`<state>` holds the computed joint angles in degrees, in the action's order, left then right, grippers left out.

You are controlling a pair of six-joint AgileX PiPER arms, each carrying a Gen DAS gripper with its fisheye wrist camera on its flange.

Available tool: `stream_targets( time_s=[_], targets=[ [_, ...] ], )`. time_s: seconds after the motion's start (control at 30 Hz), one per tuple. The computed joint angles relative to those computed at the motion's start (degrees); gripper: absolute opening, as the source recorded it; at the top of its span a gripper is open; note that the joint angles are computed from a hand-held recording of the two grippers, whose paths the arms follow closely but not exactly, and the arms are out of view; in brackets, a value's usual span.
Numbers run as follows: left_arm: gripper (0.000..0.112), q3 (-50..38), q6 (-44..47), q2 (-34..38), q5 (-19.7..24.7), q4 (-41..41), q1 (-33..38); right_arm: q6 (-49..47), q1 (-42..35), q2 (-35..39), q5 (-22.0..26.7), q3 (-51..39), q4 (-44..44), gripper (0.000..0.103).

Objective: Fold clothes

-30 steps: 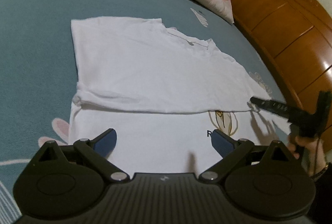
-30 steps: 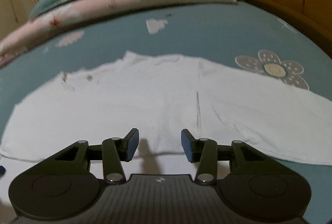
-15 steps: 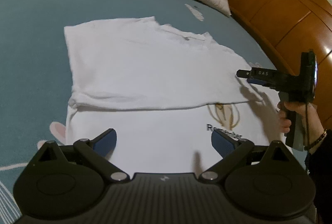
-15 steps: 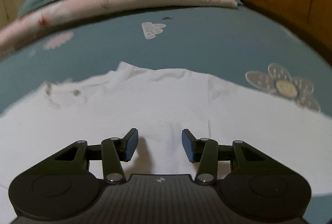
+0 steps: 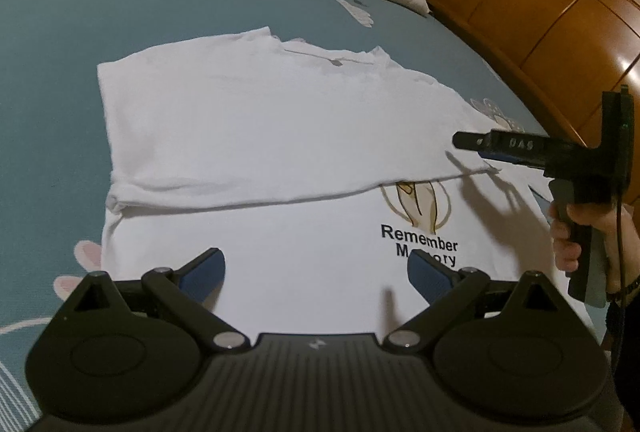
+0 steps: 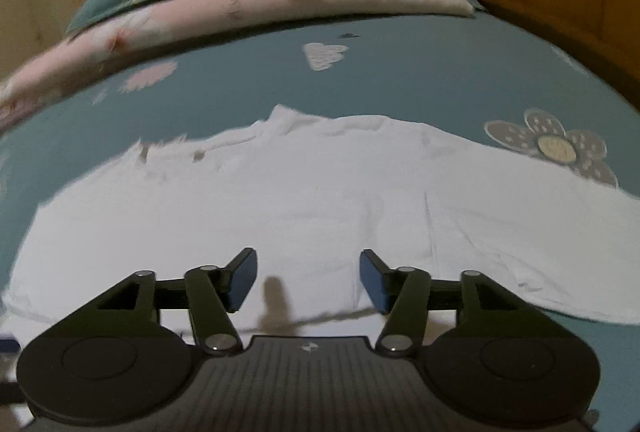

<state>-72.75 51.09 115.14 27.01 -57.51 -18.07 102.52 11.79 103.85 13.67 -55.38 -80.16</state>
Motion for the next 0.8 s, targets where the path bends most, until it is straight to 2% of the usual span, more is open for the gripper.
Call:
stream_targets(
  time_s=[0.07,0.17,0.23,0.27,0.4,0.47,0.57,0.8],
  targets=[
    [0.097,0.2,-0.4,-0.2,-0.7,0.8,-0.6,-1.9,1.1,-0.1,1.9,0.4,2.2,0.064],
    [0.097,1.1,3.4,-0.9,-0.5,-2.6,-0.7,2.0,1.8,-1.4,3.5,2.2,1.2,0.064],
    [0.097,1.8,6.1,-1.5,-0.5,-5.1,-0.8,8.7,1.2,-3.5,0.7,4.3,-3.9,0.064],
    [0.097,2.0,6.7,-1.7,-0.6,-5.6,-1.0,9.0,1.7,-3.9,1.1,4.5,-4.6,0.064],
    [0.097,2.2,6.9,-1.8,-1.2,-5.4,-1.8,4.1,4.1,-3.8,3.9,3.3,-3.3,0.064],
    [0.097,2.2,6.9,-1.8,-1.3,-5.1,-2.1,0.7,3.8,-3.3,2.4,2.5,-0.3,0.064],
    [0.097,2.0,6.6,-1.6,-1.6,-4.7,-2.5,-1.6,4.4,-1.9,2.7,1.4,2.0,0.064],
    [0.097,2.6,7.8,-1.4,-3.3,-5.2,-3.6,-1.1,6.8,-5.5,2.8,5.8,2.9,0.068]
  ],
)
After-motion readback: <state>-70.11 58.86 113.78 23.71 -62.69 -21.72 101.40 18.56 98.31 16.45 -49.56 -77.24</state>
